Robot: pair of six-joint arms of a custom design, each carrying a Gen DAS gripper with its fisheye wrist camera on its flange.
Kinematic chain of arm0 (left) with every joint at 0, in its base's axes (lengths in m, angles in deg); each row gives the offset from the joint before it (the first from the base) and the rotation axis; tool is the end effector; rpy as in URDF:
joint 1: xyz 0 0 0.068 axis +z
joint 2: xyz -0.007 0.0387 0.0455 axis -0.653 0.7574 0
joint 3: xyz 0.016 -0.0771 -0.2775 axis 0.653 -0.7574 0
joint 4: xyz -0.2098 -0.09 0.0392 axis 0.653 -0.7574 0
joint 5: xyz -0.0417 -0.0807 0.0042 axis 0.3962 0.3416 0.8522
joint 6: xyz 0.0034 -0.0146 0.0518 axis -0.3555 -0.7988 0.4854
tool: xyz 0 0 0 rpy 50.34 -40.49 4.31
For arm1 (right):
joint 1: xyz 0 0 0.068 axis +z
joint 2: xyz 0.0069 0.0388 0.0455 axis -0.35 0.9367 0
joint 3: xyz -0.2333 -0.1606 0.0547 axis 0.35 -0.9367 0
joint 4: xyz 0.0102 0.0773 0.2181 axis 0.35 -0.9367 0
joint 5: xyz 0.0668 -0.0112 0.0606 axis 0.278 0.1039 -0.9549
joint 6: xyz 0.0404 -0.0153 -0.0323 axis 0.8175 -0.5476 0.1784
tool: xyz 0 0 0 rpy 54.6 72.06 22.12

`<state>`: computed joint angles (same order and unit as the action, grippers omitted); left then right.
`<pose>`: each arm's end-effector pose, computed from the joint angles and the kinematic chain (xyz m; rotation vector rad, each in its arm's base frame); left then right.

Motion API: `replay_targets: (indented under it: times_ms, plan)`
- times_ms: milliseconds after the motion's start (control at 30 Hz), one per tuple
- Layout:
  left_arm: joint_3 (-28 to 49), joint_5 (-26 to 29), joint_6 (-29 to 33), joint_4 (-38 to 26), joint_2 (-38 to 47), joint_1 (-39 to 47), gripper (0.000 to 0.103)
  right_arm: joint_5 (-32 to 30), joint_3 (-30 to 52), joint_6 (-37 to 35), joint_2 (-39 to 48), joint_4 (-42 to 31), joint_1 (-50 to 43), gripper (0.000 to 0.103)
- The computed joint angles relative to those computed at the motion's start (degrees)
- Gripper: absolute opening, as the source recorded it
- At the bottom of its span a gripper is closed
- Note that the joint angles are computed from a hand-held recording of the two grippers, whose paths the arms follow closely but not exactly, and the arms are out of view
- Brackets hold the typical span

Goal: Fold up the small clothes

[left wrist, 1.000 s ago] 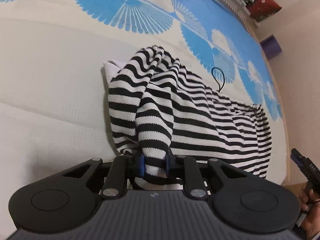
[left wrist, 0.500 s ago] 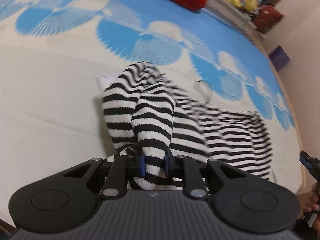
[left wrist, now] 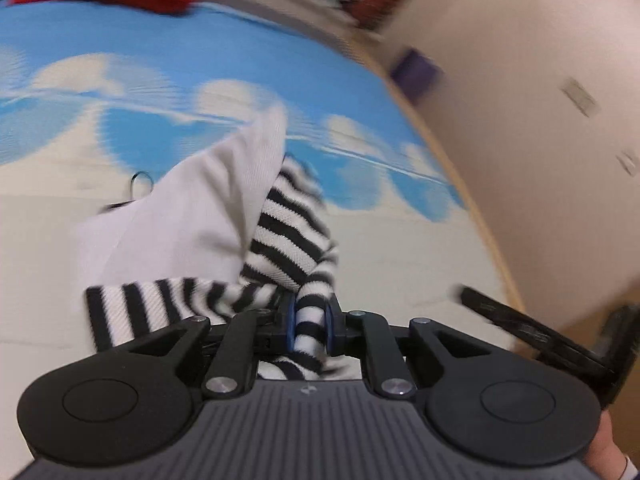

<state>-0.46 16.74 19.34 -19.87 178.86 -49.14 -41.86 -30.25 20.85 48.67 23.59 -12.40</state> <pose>0.3284 -0.0708 0.2763 0.2704 2.4064 -0.9671 0.1856 0.0195 0.2947 0.3677 2.1905 0.0677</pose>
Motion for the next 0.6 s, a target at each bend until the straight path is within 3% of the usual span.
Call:
replay_targets:
  times_ms: [33, 100, 133, 200, 267, 433, 600]
  plan:
    - [-0.4, 3.9, -0.7, 2.3, 0.1, -1.3, 0.015, 0.2, 0.2, 0.0, 0.3, 0.0, 0.4, 0.051]
    - [-0.7, 10.6, -2.5, 4.7, -0.5, -0.9, 0.047, 0.2, 0.3, -0.1, 0.7, 0.3, 1.2, 0.051]
    - [-2.7, 10.4, -4.6, 8.0, -2.3, 0.4, 0.050, 0.0, 0.2, -0.2, 0.8, 0.8, 1.7, 0.050]
    - [-3.5, 9.8, -5.5, 9.1, -3.3, 4.7, 0.050, -0.9, 0.0, 0.3, 1.1, 1.9, 2.5, 0.050]
    - [-1.7, 9.0, -4.0, 5.0, -2.3, 9.8, 0.050, -3.4, -0.3, 1.4, 1.7, 3.6, 3.3, 0.051]
    - [2.5, 6.7, 4.0, -5.9, 0.3, 20.0, 0.050, -18.2, 1.3, 5.1, 8.7, 6.1, 6.0, 0.052]
    - [6.9, 5.5, 16.0, -15.4, 2.1, 25.6, 0.050, -12.3, 8.7, 1.4, 20.6, -3.1, 15.5, 0.051]
